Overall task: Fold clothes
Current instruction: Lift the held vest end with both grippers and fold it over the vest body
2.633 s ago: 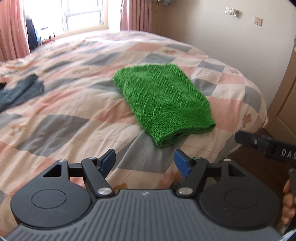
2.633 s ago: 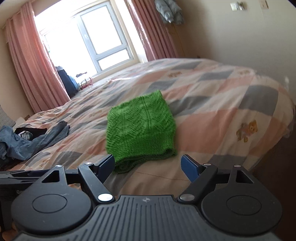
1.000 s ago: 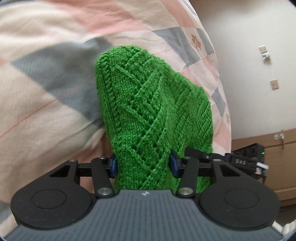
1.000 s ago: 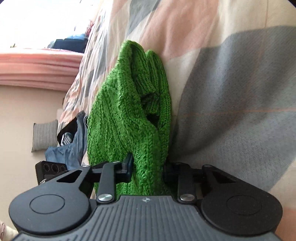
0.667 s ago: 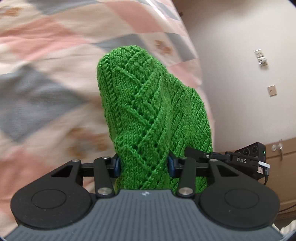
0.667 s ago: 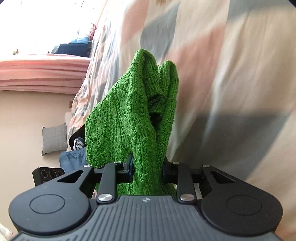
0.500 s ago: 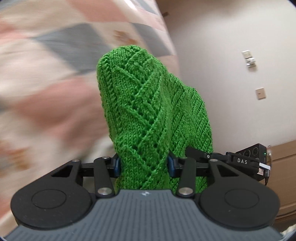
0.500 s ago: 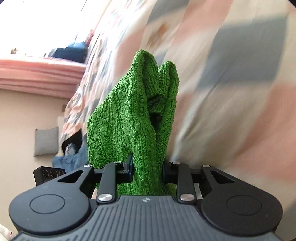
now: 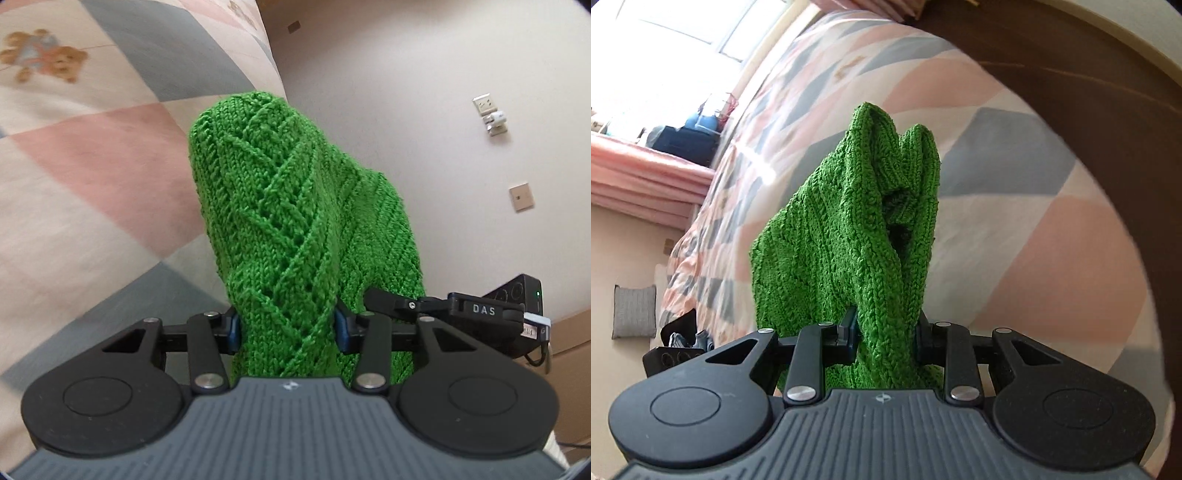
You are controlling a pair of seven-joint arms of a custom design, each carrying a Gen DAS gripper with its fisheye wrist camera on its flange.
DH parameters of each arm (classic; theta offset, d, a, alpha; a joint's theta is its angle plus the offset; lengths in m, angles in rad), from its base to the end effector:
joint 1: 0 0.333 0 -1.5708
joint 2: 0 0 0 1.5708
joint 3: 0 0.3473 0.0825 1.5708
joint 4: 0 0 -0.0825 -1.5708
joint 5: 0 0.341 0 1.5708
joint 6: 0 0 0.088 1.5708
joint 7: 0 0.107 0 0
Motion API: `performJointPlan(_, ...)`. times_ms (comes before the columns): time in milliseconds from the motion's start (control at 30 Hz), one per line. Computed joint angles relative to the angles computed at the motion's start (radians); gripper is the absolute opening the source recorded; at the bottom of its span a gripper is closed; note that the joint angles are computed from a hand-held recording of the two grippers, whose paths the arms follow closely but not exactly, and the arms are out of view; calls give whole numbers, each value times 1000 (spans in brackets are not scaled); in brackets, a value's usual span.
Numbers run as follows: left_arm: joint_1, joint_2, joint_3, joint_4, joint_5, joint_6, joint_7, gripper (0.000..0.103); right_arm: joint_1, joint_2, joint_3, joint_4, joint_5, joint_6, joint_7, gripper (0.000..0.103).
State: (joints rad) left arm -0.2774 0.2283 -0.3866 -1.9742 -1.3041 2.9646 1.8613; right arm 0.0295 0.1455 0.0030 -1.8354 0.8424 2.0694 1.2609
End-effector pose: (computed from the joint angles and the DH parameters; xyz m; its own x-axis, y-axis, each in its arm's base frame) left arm 0.5138 -0.2976 0.4644 0.0757 -0.6393 0.7652 -0.8731 -0.4132 -0.2588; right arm 0.5801 0.0575 0.5215 0.0251 -0.7421 -0.6699 -0.9826 0.1051 -0.1532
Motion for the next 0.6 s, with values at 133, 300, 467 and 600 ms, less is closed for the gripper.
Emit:
performJointPlan(133, -14, 66, 18, 38, 158, 7, -116, 41, -10, 86, 7, 54, -6, 5, -19, 28)
performJointPlan(300, 24, 101, -13, 30, 271, -7, -165, 45, -13, 157, 29, 81, -38, 37, -21, 32)
performJointPlan(467, 73, 17, -5, -16, 388, -98, -154, 44, 25, 51, 33, -109, -35, 324, -3, 59)
performJointPlan(600, 101, -19, 19, -7, 399, -221, -90, 43, 59, -137, 28, -347, 78, 570, -4, 70)
